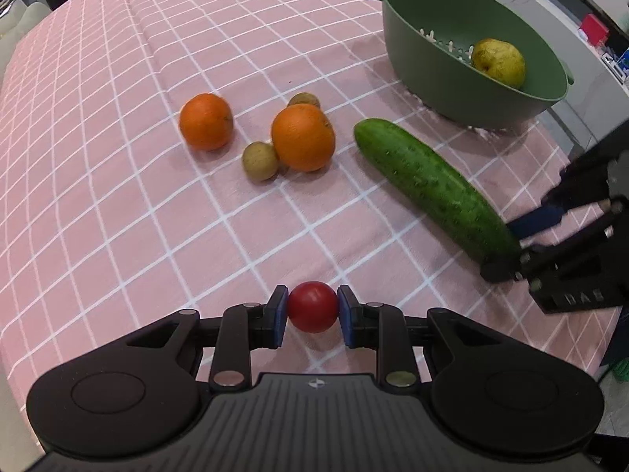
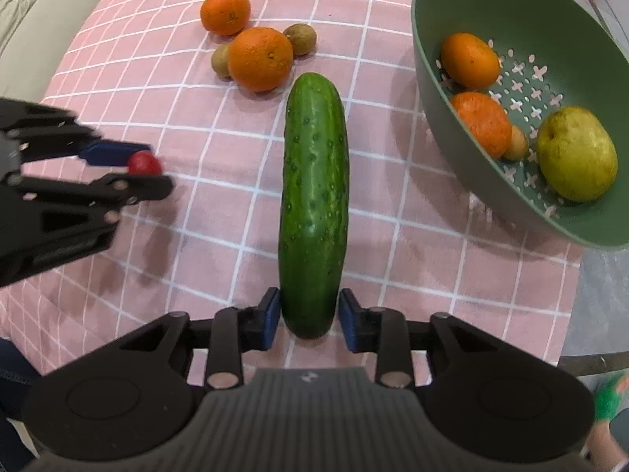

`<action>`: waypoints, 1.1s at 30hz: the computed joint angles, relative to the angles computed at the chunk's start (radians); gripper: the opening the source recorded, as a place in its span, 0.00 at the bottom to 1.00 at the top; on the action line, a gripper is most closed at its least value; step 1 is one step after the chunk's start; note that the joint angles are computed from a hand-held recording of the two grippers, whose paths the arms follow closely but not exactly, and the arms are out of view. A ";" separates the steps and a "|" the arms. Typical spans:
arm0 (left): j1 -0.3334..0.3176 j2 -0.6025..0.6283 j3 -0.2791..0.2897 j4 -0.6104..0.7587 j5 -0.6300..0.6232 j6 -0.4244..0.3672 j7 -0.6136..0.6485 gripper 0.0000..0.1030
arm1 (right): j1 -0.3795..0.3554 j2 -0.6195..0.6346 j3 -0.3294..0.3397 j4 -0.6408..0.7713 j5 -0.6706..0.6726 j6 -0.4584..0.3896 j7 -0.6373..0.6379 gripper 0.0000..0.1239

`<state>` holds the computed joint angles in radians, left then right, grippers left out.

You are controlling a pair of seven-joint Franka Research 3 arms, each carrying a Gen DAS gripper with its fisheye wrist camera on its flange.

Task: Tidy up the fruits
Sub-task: 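Grasp the cucumber with the right tool while the left tool grasps the red tomato, then lift the cucumber and tomato off the tablecloth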

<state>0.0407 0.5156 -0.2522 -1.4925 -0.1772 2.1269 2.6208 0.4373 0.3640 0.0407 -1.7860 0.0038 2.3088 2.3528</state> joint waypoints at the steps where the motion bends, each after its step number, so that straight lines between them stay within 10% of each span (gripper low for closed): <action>1: -0.001 0.003 0.003 0.005 0.004 -0.003 -0.004 0.29 | 0.000 0.008 -0.002 0.016 -0.008 -0.006 -0.007 0.32; 21: 0.003 0.022 0.013 0.044 0.046 -0.033 -0.015 0.29 | -0.029 0.231 -0.031 0.353 0.026 -0.202 -0.109 0.30; 33: 0.004 -0.009 0.013 0.012 0.050 -0.008 -0.004 0.29 | -0.035 0.201 -0.023 0.316 0.057 -0.192 -0.145 0.28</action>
